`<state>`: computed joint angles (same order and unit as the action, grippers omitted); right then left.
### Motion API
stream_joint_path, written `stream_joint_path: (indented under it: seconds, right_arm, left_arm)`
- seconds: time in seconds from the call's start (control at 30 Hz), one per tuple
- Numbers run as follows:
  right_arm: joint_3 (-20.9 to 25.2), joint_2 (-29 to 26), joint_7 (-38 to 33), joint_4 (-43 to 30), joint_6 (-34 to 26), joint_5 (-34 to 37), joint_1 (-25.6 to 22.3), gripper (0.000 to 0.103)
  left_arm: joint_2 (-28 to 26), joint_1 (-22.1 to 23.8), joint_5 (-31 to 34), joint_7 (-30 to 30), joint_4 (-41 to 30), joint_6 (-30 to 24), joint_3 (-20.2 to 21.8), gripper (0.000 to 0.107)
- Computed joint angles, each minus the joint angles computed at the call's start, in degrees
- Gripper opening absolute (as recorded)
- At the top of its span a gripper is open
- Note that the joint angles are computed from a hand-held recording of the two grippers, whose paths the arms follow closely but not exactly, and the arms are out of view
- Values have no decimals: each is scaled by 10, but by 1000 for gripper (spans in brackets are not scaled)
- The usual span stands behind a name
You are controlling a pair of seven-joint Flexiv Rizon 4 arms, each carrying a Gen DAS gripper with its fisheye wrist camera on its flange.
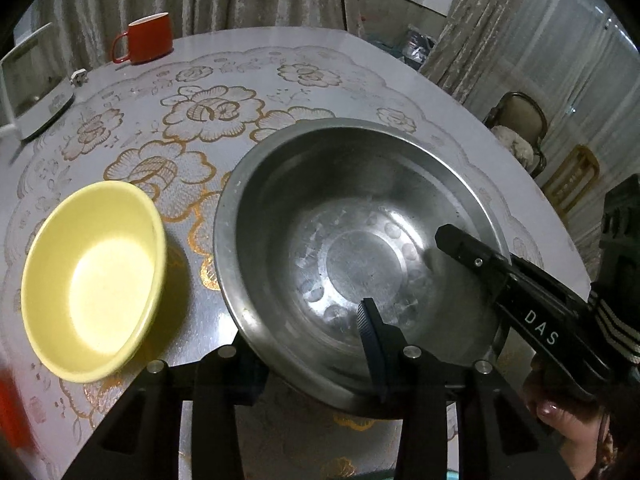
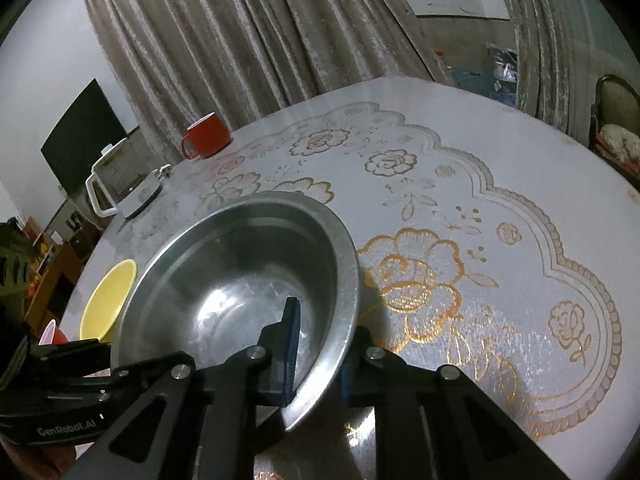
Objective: Organize plates and bowls
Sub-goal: 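Lift the steel basin off the table with both grippers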
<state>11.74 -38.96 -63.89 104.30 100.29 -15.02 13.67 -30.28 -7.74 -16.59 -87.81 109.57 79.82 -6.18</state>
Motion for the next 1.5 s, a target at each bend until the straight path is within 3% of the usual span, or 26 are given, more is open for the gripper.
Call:
stream_joint_path:
  seconds: [0.17, 0.47, 0.63, 0.8, 1.03, 1.17, 1.23, 1.5]
  right_arm:
    - [4, 6, 7, 14, 6, 8, -1, 14]
    - [-68, 25, 14, 35, 13, 22, 67, 14]
    - [-94, 29, 12, 47, 39, 35, 89, 12]
    - [-117, 39, -1, 69, 69, 57, 115, 11]
    - [-126, 77, -34, 120, 87, 78, 130, 11]
    - [-169, 110, -54, 150, 87, 113, 181, 11]
    - [-166, 128, -57, 165, 91, 126, 183, 11]
    - [-185, 191, -91, 217, 101, 186, 248, 11]
  left_arm:
    - [8, 4, 2, 9, 9, -2, -5, 40]
    - [5, -12, 15, 0, 5, -10, 16, 41]
    - [20, 23, -16, 29, 36, 18, -33, 41]
    - [46, 16, -13, 40, 64, 34, -30, 40]
    - [79, 57, -61, 87, 123, 77, -100, 40]
    - [99, 90, -89, 105, 160, 115, -154, 40]
    - [114, 101, -88, 104, 182, 139, -172, 40]
    - [179, 289, -57, 45, 294, 213, -368, 40]
